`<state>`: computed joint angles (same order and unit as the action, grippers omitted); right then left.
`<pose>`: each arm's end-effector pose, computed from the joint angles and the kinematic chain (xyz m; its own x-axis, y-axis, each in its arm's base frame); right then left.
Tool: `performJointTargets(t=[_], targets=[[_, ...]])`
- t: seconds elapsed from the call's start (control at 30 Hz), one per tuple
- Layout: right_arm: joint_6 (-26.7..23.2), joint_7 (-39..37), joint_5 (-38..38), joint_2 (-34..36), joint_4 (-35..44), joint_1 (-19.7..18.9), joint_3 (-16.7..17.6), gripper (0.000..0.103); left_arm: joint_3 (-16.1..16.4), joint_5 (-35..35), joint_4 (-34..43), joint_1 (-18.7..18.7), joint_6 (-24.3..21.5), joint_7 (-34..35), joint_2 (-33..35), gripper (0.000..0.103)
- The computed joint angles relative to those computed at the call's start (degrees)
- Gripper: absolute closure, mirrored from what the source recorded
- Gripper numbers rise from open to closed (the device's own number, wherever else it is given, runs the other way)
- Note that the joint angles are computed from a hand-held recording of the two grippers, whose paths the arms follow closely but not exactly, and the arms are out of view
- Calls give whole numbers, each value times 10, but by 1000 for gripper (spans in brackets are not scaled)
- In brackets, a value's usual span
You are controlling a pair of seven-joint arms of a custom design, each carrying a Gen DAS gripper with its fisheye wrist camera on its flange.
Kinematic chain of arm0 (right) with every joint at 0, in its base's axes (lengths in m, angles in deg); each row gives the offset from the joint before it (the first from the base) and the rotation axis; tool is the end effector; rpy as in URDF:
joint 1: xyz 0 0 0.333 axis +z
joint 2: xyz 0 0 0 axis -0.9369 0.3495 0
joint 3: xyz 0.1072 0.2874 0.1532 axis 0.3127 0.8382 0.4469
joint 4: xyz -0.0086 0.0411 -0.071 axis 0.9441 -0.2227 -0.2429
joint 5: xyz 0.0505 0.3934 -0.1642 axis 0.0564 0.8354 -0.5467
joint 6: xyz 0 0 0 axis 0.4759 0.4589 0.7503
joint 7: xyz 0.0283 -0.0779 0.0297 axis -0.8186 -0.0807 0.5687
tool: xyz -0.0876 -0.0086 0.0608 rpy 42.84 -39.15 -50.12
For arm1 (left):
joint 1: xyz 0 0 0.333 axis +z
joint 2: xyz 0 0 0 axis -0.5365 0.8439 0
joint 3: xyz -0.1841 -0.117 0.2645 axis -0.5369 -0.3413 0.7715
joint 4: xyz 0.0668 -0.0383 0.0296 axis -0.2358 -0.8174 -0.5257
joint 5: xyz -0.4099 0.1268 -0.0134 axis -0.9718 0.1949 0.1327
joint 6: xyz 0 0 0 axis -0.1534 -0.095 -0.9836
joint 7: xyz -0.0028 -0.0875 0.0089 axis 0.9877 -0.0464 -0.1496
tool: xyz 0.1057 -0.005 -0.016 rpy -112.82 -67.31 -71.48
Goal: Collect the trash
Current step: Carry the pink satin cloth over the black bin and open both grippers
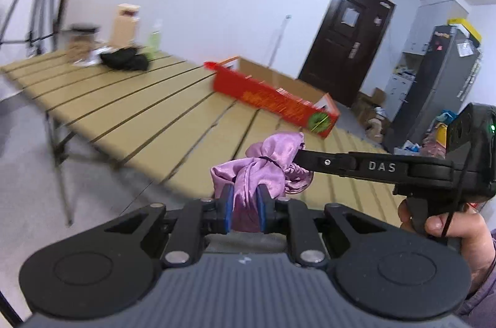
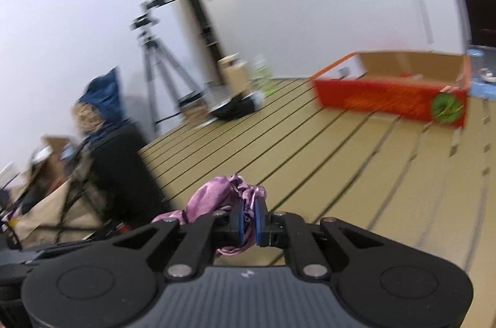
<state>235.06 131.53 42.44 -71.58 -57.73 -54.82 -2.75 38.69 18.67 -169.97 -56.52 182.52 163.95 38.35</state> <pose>0.4978 0.3180 0.6105 0.1193 -0.9249 -0.3610 -0.5533 0.2400 -0.7977 0.4987 -0.3834 0.6054 -0.5210 -0.7835 0.3386 -0.5767 0.0307 -0.8164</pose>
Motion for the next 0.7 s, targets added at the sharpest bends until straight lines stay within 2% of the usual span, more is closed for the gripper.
performJointTargets(t=[0.1,0.2,0.27,0.4,0.5,0.53,0.57,0.6,0.63,0.67,0.7], targets=[[-1,27,-14,20,0,20,25,97,25,-56,-89,-11,3,23,-68,87],[-37,-1,-11,52,21,59,25,97,46,-46,-146,-12,-20,-16,-104,87],[-64,-40,15,80,44,83,17,97,51,-24,-155,-2,-45,-60,-105,87],[-124,-89,57,135,94,117,-1,97,58,19,-132,13,-81,-76,-70,87],[-133,-101,77,182,129,134,-22,94,44,108,-88,48,-113,-146,-18,85],[-135,-108,85,201,145,138,-29,88,39,166,-70,60,-117,-197,4,72],[-147,-104,81,218,161,147,-40,85,37,214,-64,65,-101,-231,22,48],[-158,-97,74,234,174,157,-53,84,42,291,-54,67,-81,-275,45,42],[-166,-107,81,246,184,162,-59,80,63,366,-44,53,-87,-329,58,42],[-172,-123,95,256,192,164,-61,76,64,400,-38,56,-105,-350,64,42],[-181,-135,107,262,197,167,-64,75,45,395,-30,75,-123,-333,71,42]])
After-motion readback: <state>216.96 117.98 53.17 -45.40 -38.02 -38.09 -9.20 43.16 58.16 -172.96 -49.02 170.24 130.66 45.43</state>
